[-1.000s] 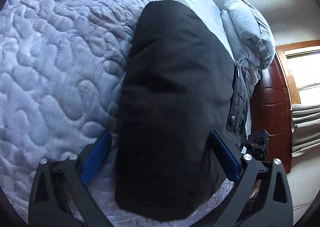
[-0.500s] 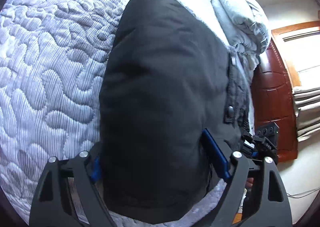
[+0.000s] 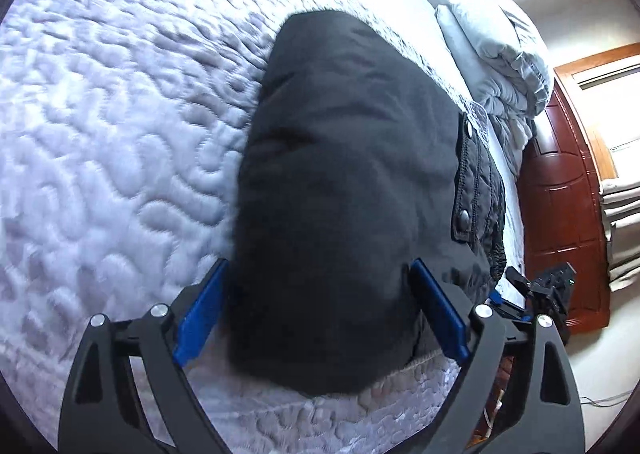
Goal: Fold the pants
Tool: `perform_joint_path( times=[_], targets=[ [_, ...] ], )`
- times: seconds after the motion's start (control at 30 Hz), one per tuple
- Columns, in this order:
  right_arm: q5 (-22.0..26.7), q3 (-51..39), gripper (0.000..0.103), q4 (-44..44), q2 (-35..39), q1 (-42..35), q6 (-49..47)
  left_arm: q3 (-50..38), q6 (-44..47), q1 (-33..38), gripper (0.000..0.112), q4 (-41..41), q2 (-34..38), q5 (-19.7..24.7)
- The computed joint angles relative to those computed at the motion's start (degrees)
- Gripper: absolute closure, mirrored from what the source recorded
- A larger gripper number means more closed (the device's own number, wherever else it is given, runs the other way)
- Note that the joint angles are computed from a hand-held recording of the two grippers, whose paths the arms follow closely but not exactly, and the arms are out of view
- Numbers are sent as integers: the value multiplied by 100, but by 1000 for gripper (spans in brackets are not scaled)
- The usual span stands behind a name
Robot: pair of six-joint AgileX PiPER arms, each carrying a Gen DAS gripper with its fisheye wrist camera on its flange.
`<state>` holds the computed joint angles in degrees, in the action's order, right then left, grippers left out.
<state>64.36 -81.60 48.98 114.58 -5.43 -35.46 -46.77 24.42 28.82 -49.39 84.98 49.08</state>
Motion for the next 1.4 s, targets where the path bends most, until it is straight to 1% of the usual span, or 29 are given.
perform_joint_path(
  times=[0.03,0.07,0.1,0.13,0.17,0.23,0.27,0.33,0.37,0.4,0.47,0.57,0.63,0.73,0.9,1.0,1.17,1.3,1.4],
  targets=[
    [-161,160,29,-154,-210,14,-3,43,-177,-71,23,167,-183,-82],
    [-462,420,28,-408,-536,68,9,91,-372,-143,22,378,-387,-159],
    [-736,641,21,-619,-806,142,39,141,-567,-218,22,612,-596,-232],
    [-938,800,17,-807,-1011,219,102,174,-846,-357,21,940,-823,-318],
    [-1268,1054,14,-1154,-1330,364,234,200,-1115,-496,20,1297,-1032,-370],
    [-1596,1347,11,-1636,-1715,574,480,225,-1794,-940,18,2107,-1430,-474],
    [-1691,1444,7,-1813,-1822,623,562,255,-1984,-1091,17,2368,-1592,-474],
    [-1936,1764,5,-2279,-2154,776,876,344,-2312,-1392,14,2807,-1947,-461],
    [-1970,1870,4,-2501,-2280,872,1085,420,-2316,-1400,14,2886,-2111,-423],
    [-1966,1920,4,-2634,-2353,942,1234,427,-2550,-1620,13,3092,-2260,-384],
    [-1993,2076,4,-2822,-2492,1039,1387,553,-2636,-1704,13,3206,-2521,-251],
    [-2143,2370,4,-3204,-2818,1251,1725,620,-3231,-2038,13,3627,-2821,-156],
    [-2122,2510,4,-3411,-2999,1362,1920,682,-3437,-2131,13,3756,-2991,-62],
    [-2037,2653,4,-3500,-3208,1449,2076,713,-4000,-2437,13,4156,-3177,63],
    [-1881,3019,4,-3573,-3542,1623,2313,813,-4683,-2894,13,4576,-3593,423],
    [-1886,3302,4,-3827,-3721,1921,2563,907,-5140,-3279,13,4843,-3743,665],
    [-1886,3647,4,-4055,-3980,2316,2894,1080,-5710,-3805,13,4943,-4015,922],
    [-1769,3652,4,-4151,-4192,2542,3136,947,-6026,-4184,13,5000,-4082,1071],
    [-1609,3530,4,-4265,-4380,2721,3360,695,-6655,-4786,13,5424,-4092,1259]
  ],
)
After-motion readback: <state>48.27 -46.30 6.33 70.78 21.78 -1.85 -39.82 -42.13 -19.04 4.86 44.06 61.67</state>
